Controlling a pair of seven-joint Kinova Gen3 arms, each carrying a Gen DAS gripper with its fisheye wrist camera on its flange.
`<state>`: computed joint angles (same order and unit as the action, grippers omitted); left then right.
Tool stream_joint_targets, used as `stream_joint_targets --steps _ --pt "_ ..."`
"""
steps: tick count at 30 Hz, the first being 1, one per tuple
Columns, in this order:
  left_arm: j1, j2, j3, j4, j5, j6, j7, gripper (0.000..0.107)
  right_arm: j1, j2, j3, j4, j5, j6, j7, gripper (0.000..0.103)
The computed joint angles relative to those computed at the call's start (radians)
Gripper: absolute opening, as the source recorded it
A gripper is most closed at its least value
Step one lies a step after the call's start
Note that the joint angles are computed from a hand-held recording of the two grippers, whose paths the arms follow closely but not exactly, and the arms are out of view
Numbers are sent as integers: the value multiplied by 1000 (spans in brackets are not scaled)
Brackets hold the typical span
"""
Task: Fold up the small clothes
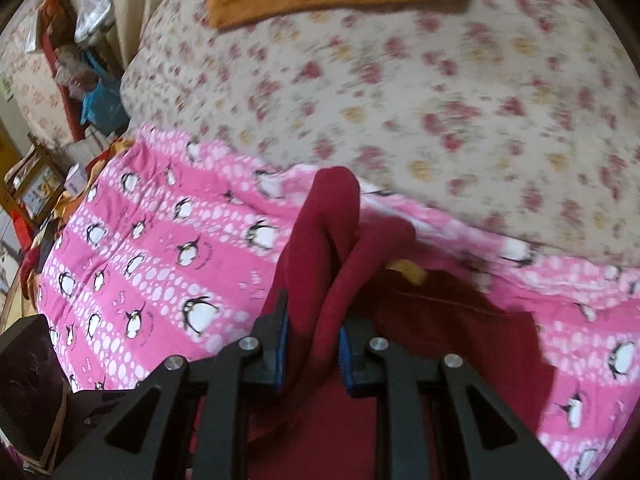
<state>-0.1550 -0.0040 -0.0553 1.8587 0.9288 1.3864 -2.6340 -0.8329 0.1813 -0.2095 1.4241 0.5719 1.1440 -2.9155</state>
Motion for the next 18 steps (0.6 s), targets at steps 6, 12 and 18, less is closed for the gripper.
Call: stream_joint_targets --steps 6,12,18 --pt "110 -58 67 15 -15 -60 67 0 33 -144 -42 145 10 50 -85 19" --pt "240 -75 133 57 -67 -186 144 0 112 -256 -110 300 -25 56 -147 19" --pt "339 -76 171 95 -131 -272 213 0 189 -305 -164 478 -89 -24 -262 19"
